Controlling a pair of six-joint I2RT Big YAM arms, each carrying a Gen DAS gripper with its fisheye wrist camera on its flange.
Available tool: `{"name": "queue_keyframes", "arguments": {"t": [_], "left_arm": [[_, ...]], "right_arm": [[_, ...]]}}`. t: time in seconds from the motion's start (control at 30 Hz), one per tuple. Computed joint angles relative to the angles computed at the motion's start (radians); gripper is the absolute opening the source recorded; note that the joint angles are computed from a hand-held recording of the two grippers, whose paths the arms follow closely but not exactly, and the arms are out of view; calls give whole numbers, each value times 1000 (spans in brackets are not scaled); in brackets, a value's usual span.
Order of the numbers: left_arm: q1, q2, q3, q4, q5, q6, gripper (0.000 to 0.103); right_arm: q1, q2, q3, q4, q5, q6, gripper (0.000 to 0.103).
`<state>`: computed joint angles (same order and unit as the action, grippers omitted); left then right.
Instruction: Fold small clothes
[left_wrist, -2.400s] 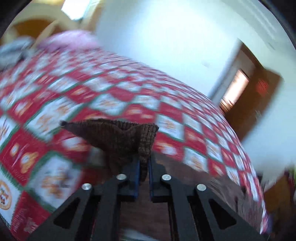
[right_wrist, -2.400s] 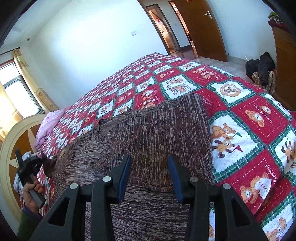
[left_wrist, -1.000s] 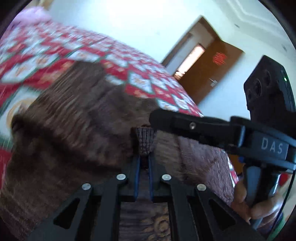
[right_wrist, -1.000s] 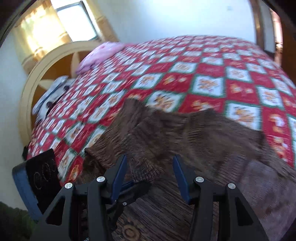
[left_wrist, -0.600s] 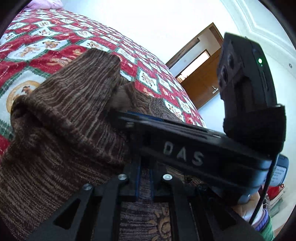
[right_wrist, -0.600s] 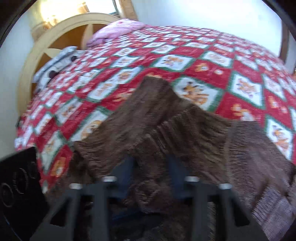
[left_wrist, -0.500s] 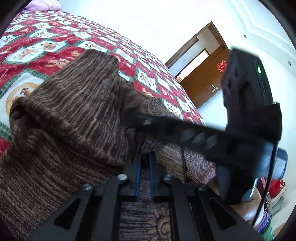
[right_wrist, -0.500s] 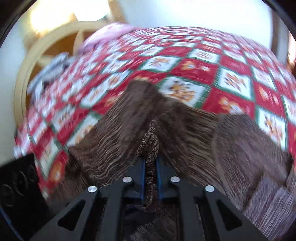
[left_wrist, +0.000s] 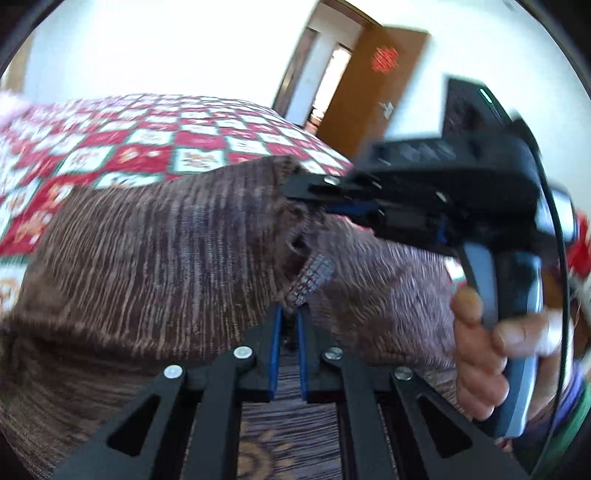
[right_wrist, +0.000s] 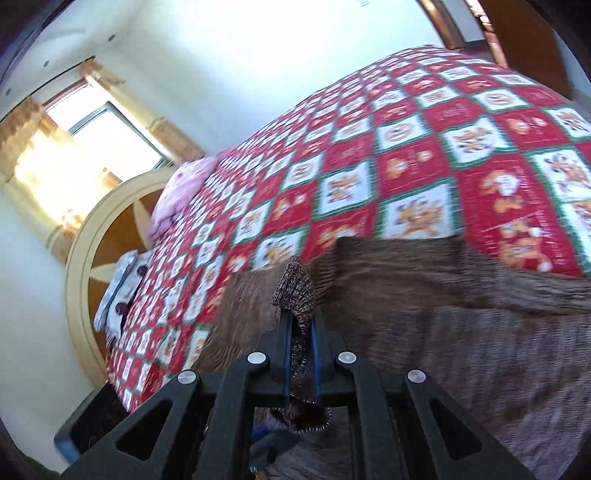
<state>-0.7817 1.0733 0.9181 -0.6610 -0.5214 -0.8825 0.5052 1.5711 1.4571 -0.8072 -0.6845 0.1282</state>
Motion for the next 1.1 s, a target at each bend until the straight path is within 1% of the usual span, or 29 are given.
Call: {"name": "queue_keyframes", "arguments": {"t": [0.03,0.07,0.1,0.13,0.17,0.2,0.23,0.27,0.33,0.37,0.4,0.47,0.5,0.53,0.57,0.63,0.67,0.7,0.73,0.77,0.8,0.83,0.87,0.9,0.93,0.97,1.0,1.07,1.1], "left_arm": [[-1,27,21,-22,10,17,9],[-9,28,25,-54,10,19,9],[-5,43,39,-79,16,32,12],[-5,49,44,-82,19,43,15],[-6,46,42,-71,22,60,18],[-16,39,36,-55,23,77,18],[-25,42,38,-47,27,92,18],[-29,45,39,-39,37,113,18],[-36,27,27,-16,62,136,23],[-39,17,21,-7,73,133,31],[-39,1,15,-17,82,120,45],[-43,-52,-10,-31,76,99,58],[-45,-73,-19,-33,45,87,59],[-45,-94,-22,-57,11,70,59],[-36,-118,-22,-98,-33,42,59],[-12,-149,-23,-160,-91,-9,59],[11,-154,-18,-211,-110,-47,59],[42,-155,-20,-241,-112,-63,59],[65,-155,-19,-290,-119,-91,59],[79,-157,-23,-325,-126,-114,59],[91,-154,-28,-380,-134,-152,59],[128,-144,-29,-420,-116,-163,59],[146,-140,-37,-467,-93,-188,59],[140,-153,-54,-505,-89,-223,62],[127,-190,-79,-492,-87,-240,62],[123,-219,-90,-482,-84,-240,61],[110,-224,-83,-518,-91,-251,63],[81,-252,-86,-553,-97,-239,67],[56,-296,-102,-557,-103,-244,67]], "right_arm": [[-9,2,-1,-5,0,-3,8],[-15,15,5,-20,-7,-14,8],[-16,28,12,-45,4,-34,9],[-17,33,9,-57,38,-50,9],[-9,32,0,-56,104,-61,9],[-6,27,-14,-44,165,-65,9],[-8,23,-24,-35,204,-60,9],[-13,18,-38,-16,239,-37,9],[-29,-2,-68,28,258,18,9],[-37,-16,-79,41,264,37,9],[-45,-31,-89,48,265,48,9],[-61,-78,-117,66,247,54,9],[-66,-110,-136,75,245,44,9],[-63,-136,-149,79,247,30,9],[-56,-163,-161,73,237,4,9],[-34,-172,-160,40,222,-28,9],[-10,-173,-160,20,222,-47,9],[4,-182,-170,13,228,-59,9],[27,-183,-174,10,248,-71,9],[52,-180,-181,1,280,-87,9],[64,-177,-190,-16,298,-98,9],[72,-168,-192,-39,311,-99,9],[81,-152,-197,-72,333,-91,9],[80,-164,-225,-55,320,-74,9],[71,-196,-262,-18,303,-59,9],[66,-206,-267,-30,296,-60,9],[59,-218,-269,-57,290,-57,9],[49,-248,-267,-142,302,-54,9],[42,-278,-277,-169,308,-65,9]]}}
